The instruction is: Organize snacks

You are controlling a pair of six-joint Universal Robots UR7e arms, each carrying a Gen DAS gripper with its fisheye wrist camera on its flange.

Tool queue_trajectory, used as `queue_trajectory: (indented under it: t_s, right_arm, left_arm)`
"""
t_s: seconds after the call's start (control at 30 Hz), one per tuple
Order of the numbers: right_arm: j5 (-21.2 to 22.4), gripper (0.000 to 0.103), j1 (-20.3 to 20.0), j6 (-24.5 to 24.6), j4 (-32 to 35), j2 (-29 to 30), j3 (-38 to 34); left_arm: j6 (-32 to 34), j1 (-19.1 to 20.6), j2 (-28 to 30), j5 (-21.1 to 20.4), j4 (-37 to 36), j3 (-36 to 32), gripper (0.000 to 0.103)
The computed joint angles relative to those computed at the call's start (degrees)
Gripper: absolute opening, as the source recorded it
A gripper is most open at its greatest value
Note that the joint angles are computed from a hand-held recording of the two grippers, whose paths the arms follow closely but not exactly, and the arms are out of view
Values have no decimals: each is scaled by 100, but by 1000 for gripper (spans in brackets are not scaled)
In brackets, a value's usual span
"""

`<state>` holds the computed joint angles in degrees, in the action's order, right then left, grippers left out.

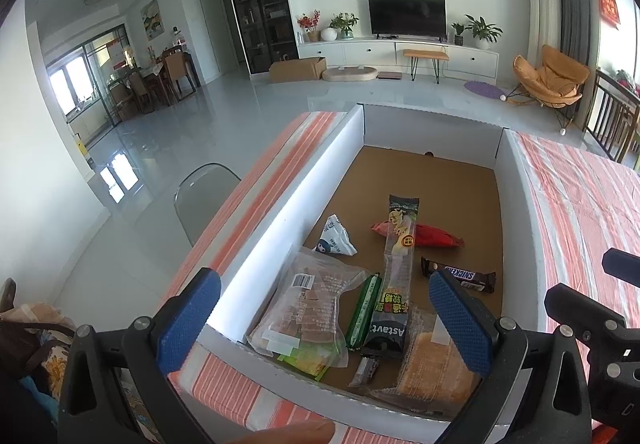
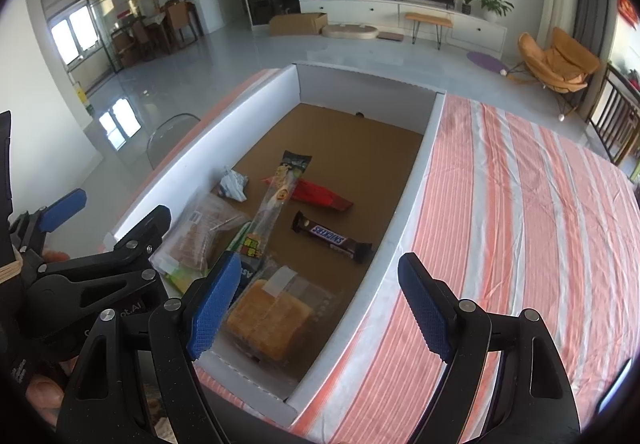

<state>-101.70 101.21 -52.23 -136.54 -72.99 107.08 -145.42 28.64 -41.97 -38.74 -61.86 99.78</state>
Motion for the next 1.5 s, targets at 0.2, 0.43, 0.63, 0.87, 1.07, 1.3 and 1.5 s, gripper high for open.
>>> queue_trajectory:
  t_s: [0.2, 0.43, 0.63, 0.87, 1.07, 1.3, 1.5]
  right_arm:
    - [-34, 84, 12, -8, -16, 2, 19]
    - [-57, 84, 45, 17, 32, 6, 14]
    - [-46, 84, 49, 26, 64, -2, 37]
    - [-107, 84, 79, 78, 113, -16, 74]
    - [-113, 84, 83, 170, 245, -60, 50]
    - [885, 84, -185, 365, 268, -237, -53]
    - [1039, 84, -214, 498, 396, -226, -176]
  left_arm:
    - [102, -16, -75, 31, -207, 112, 103]
    - [100, -11, -168, 11, -354, 222, 103]
    - [47, -14, -162, -8, -270, 209, 103]
    - [83, -83, -294, 6, -528, 414, 103]
    - [239, -67, -271, 5, -511, 361, 103]
    - [397, -208, -280, 303, -577, 388, 103]
    - [69, -284, -380, 543, -310, 380, 103]
